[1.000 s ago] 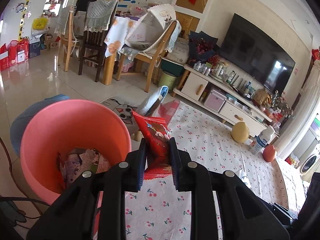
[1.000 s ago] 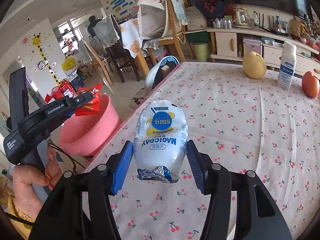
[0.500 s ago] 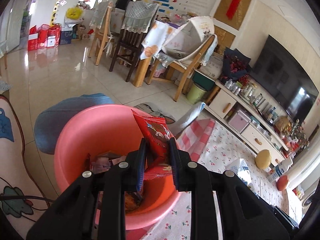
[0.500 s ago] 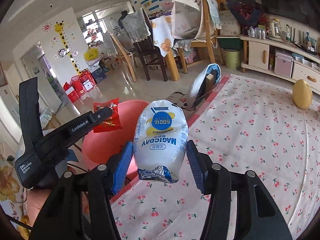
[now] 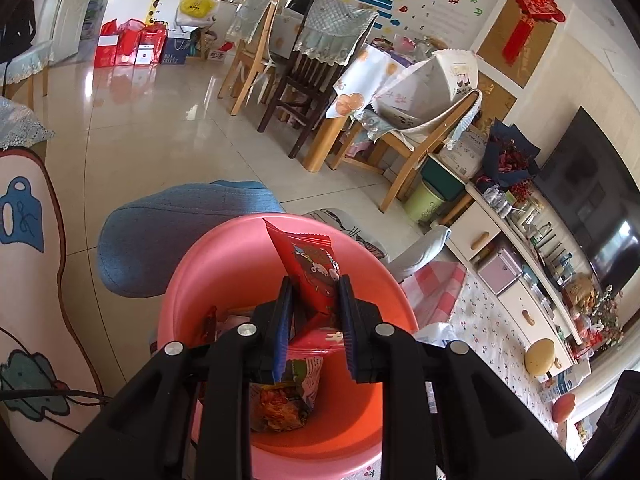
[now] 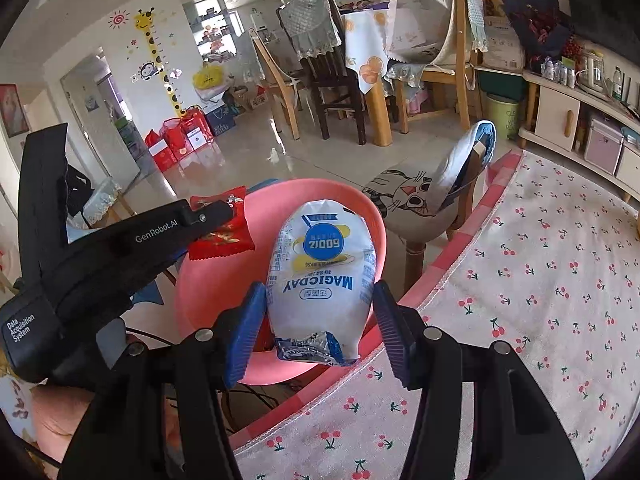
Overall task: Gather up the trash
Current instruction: 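Open both grippers to drop the red packet and bread bag into the bucket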
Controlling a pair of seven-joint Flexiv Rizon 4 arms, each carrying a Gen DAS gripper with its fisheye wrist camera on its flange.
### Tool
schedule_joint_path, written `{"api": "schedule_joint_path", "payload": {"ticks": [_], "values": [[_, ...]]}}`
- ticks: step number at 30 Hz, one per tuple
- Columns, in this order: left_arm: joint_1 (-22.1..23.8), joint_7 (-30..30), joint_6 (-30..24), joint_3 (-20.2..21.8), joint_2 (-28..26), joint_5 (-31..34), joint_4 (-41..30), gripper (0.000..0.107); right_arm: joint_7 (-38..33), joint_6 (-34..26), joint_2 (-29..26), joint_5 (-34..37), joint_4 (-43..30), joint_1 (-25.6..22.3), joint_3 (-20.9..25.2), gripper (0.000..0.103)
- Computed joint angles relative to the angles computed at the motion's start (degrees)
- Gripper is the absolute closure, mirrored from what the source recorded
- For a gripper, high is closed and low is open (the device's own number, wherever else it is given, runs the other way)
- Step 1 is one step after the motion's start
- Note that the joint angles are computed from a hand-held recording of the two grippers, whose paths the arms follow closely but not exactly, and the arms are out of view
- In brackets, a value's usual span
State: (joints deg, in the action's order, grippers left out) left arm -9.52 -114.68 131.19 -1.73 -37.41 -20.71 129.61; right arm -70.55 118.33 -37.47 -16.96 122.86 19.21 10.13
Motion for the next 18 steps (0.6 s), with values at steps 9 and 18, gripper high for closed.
{"api": "schedule_joint_path", "payload": {"ticks": [9, 18], "values": [[-0.36, 0.29, -1.65, 0.48, -0.07, -1.02, -0.20, 0.083, -2.90, -1.70, -1.14, 2.33, -1.24, 3.79, -2.58, 0.047], [-5.82, 4.41, -2.06, 3.46, -0.22, -8.98, -0.30, 0.055, -6.15, -1.15, -1.01, 7.41, -0.47, 7.85, -5.90, 0.029]]}}
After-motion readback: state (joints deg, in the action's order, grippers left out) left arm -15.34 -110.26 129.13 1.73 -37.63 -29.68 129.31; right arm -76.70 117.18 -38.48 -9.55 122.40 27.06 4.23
